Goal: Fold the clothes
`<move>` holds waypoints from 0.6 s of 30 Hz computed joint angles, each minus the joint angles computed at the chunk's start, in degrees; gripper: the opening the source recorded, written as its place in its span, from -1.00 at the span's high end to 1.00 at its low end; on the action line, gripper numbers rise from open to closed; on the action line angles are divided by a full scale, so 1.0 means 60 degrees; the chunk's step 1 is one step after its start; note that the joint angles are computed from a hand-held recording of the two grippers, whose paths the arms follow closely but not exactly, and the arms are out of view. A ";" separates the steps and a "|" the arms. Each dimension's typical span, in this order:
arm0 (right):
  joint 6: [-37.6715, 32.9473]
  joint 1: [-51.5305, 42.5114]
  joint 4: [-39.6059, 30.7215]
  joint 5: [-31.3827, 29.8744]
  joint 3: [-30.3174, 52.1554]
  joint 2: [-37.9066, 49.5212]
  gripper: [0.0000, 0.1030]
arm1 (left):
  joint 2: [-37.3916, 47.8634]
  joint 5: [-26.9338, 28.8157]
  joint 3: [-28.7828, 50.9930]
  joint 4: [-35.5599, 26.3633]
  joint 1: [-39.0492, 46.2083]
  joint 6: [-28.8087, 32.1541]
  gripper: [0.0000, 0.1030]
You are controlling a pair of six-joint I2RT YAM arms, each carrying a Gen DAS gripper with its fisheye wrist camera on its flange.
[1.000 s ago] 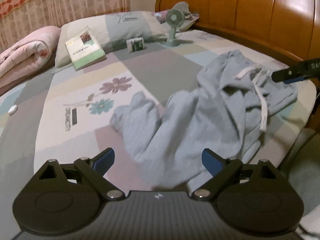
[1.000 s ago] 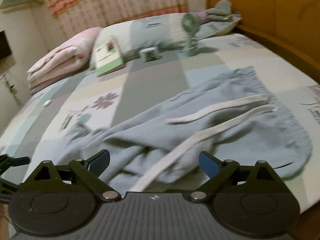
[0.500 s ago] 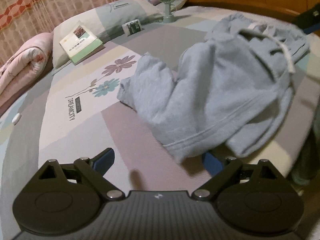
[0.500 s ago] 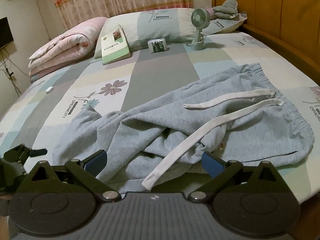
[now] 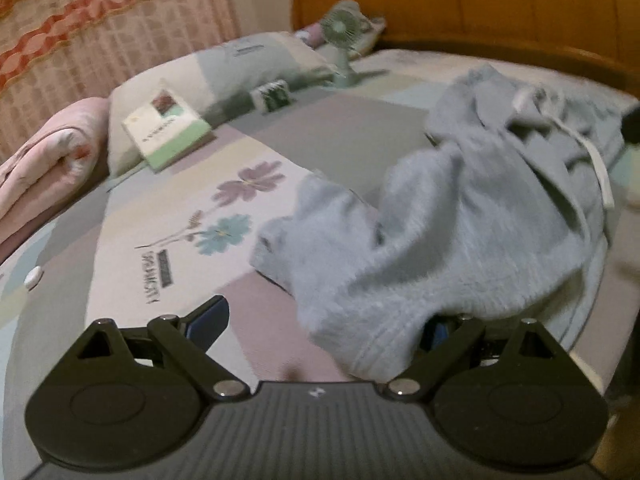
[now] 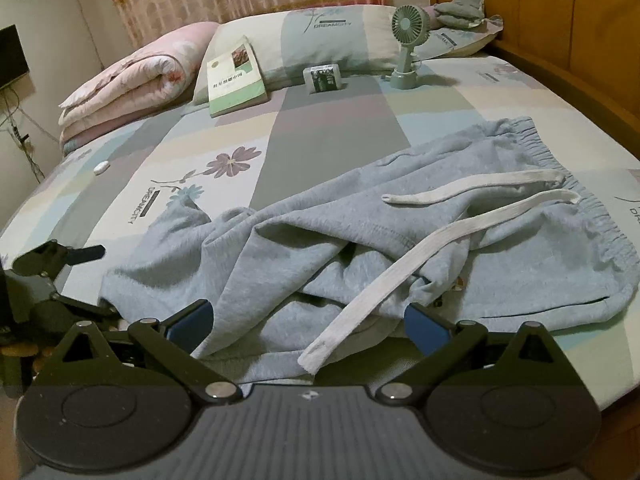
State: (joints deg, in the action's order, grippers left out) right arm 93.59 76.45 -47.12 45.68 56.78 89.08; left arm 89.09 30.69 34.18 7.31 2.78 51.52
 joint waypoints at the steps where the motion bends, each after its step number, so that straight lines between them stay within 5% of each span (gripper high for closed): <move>1: -0.0012 -0.0010 0.0010 -0.0014 -0.0014 -0.0009 -1.00 | 0.0097 -0.0090 -0.0050 0.0222 -0.0057 -0.0006 -0.83; 6: -0.0022 -0.0093 0.0256 0.0003 -0.0288 -0.0184 -1.00 | 0.0301 -0.0396 0.0135 0.1424 -0.0117 -0.0943 -0.83; 18: -0.1350 -0.0363 0.1785 -0.0096 -0.0912 -0.0544 -1.00 | 0.1067 -0.1111 0.1293 0.2055 -0.0688 -0.1925 -0.85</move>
